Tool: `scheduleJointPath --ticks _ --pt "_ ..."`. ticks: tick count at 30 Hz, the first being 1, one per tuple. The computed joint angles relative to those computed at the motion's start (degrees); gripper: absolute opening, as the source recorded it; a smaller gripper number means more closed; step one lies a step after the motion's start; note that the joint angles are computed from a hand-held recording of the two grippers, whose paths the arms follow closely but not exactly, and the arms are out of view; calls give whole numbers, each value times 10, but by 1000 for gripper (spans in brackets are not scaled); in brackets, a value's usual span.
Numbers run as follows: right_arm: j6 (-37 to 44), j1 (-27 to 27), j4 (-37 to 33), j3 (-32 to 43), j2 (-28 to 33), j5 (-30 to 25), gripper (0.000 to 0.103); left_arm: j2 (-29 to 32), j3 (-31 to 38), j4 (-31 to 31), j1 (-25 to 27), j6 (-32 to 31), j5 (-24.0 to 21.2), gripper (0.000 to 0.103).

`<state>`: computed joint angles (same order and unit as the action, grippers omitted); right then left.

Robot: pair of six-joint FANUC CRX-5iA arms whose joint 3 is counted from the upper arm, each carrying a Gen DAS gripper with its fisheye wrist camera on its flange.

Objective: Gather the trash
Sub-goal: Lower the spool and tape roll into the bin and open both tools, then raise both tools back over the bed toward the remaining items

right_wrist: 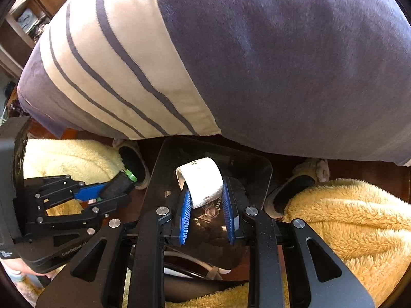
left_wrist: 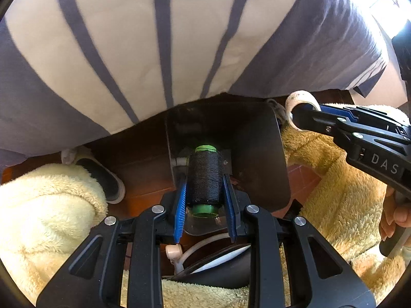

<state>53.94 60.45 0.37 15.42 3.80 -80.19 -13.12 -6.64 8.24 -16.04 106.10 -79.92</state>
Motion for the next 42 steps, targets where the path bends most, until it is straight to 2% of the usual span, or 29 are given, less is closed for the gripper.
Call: scheduleJointPath --ticks 3,5,7,10,14,18,20,23,28,36,42 --pt "1 -5 -11 4 4 -4 25 3 -5 15 3 -5 3 26" --pt "2 -8 -14 4 5 -5 25 3 -7 21 5 -6 5 30" --pt "0 -10 -14 5 6 -7 28 2 -8 25 6 -8 8 43" --pt "-4 -13 -11 2 4 -4 44 1 -6 26 2 -10 11 47" --pt "-13 -11 2 -2 -1 0 51 2 3 18 -3 -3 9 49" --pt "-25 -5 29 -9 -12 10 68 -2 22 -3 -10 10 2 60" --pt "-36 2 57 -11 -17 13 81 -5 37 -15 -12 15 -3 66" --pt "-50 7 89 -17 -25 20 92 -12 64 -45 -17 26 -11 79" --pt "-59 6 117 -7 -34 30 95 -20 108 -86 -21 36 -22 94" --pt "-59 4 182 29 -35 55 99 -28 173 -137 -5 31 -26 95" --pt "-28 -14 206 88 2 58 99 -13 217 -170 12 21 -28 95"
